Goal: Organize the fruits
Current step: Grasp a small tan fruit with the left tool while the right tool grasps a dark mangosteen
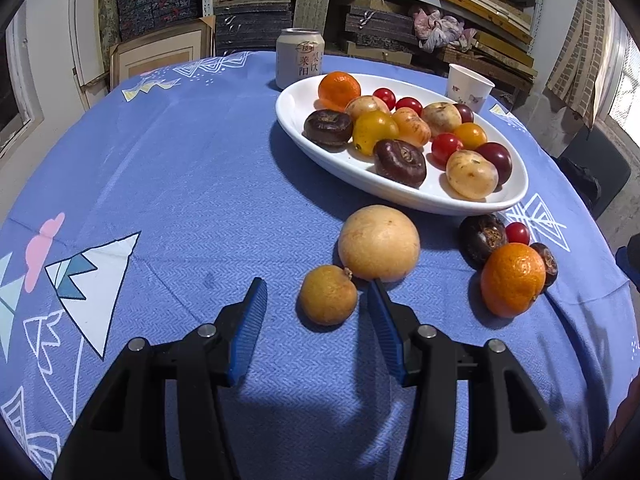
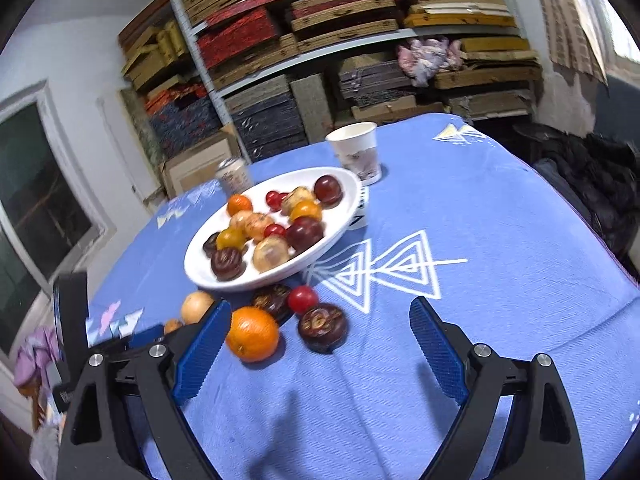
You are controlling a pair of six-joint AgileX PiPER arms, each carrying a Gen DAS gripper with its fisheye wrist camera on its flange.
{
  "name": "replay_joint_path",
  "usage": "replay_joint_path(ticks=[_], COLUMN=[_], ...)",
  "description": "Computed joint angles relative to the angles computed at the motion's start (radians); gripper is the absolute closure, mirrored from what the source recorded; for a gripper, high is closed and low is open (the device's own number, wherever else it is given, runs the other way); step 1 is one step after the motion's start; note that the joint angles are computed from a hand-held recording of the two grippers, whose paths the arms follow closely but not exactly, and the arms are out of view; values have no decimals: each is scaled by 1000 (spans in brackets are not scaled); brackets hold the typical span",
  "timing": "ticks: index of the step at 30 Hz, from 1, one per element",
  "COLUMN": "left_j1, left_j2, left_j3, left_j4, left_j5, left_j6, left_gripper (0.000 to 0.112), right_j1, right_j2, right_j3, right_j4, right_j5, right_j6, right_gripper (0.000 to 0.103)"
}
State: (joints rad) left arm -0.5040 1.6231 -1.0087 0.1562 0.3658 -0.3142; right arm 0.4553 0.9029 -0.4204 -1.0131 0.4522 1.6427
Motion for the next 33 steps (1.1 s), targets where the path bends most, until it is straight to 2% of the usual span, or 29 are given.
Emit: replay_joint_path(ticks=[2, 5, 10, 11, 13, 15, 18, 21, 24, 26, 28, 33], left_j1=[0, 1, 3, 0, -22, -30, -21, -27, -28, -30, -30, -30], left_j2=[-1, -3, -10, -15, -32, -44, -47, -47, -39, -38, -40, -40], left_j3=[1, 4, 14, 20, 38, 53, 56, 56, 50, 48, 49, 50], left_j4=[0, -11, -59, -54, 51, 100, 73, 102, 110, 120, 125, 129], left_j5=[0, -5, -13, -14, -7, -3, -3, 2, 9, 11, 12, 13], left_j6=[0, 15, 73, 73, -24, -72, -52, -78, -83, -91, -93, -96], left_gripper=[61, 68, 85, 86, 86, 86, 86, 85, 85, 85, 85, 85], right_j1=[-63, -158, -237, -218, -151, -77, 42, 103, 100, 69, 54, -35], right_j2=[-18, -35, -36, -26, 10, 69, 179, 233, 295, 329, 352, 423], right_j3=[4, 9, 23, 21, 8, -17, -51, -68, -89, -110, -126, -182], right_j4=[55, 147, 198, 146, 48, 12, -45, -71, -53, -9, -6, 129], right_j5=[-34, -88, -133, -113, -49, 24, 121, 173, 164, 117, 94, -19], right_j6=[-61, -167, -235, -189, -123, -126, -127, -118, -160, -239, -256, -441], right_gripper=[12, 12, 12, 12, 12, 12, 21, 27, 34, 40, 40, 40])
